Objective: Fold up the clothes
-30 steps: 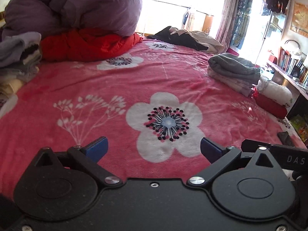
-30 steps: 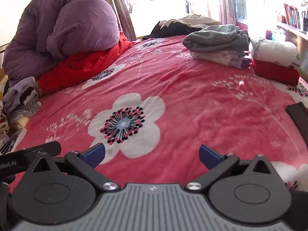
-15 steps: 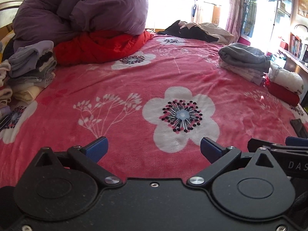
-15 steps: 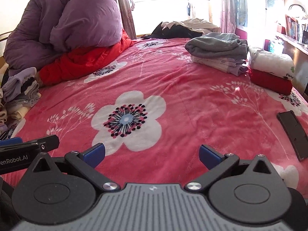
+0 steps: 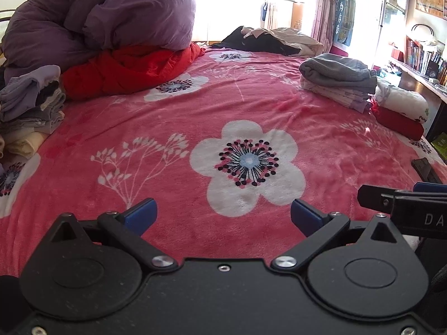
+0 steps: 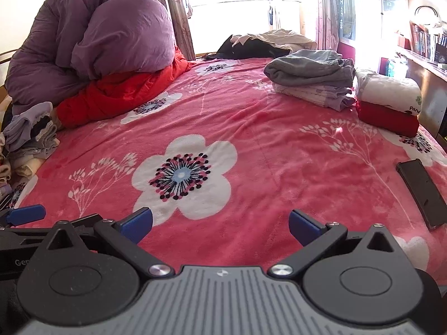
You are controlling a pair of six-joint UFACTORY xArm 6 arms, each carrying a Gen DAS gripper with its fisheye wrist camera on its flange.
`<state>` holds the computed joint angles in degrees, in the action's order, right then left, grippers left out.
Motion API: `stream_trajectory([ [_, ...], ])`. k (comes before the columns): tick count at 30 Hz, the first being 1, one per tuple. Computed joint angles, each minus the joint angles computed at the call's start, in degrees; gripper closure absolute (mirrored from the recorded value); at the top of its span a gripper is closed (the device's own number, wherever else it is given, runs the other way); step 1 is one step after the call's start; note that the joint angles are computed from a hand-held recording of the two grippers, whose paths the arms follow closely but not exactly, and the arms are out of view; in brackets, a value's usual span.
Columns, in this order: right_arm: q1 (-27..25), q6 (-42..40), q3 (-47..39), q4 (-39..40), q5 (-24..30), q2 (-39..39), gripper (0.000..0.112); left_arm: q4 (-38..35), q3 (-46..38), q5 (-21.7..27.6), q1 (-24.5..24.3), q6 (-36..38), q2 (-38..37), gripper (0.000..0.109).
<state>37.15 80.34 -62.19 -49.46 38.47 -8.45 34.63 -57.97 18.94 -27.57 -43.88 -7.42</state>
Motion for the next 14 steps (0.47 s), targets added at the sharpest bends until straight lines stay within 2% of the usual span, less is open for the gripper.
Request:
stream_trajectory([
  [5,-0.5,0.4,0.3,0.1,-0.2,0.6,0.009,1.1,-0.1,-0.7,0.3,-0.7,0.7,0.006],
  [10,-0.8,0.0,0.2,0.6,-1.0,1.5,0.009,-1.7,0.8,-2.9,1.3,0.6,0.8,0.006],
  [14,-0.7,-0.2,-0.2,0.4,-0.9,2.1,0.009,2.0,1.5,-5.0,2.1,-2.8,0.5,0.006],
])
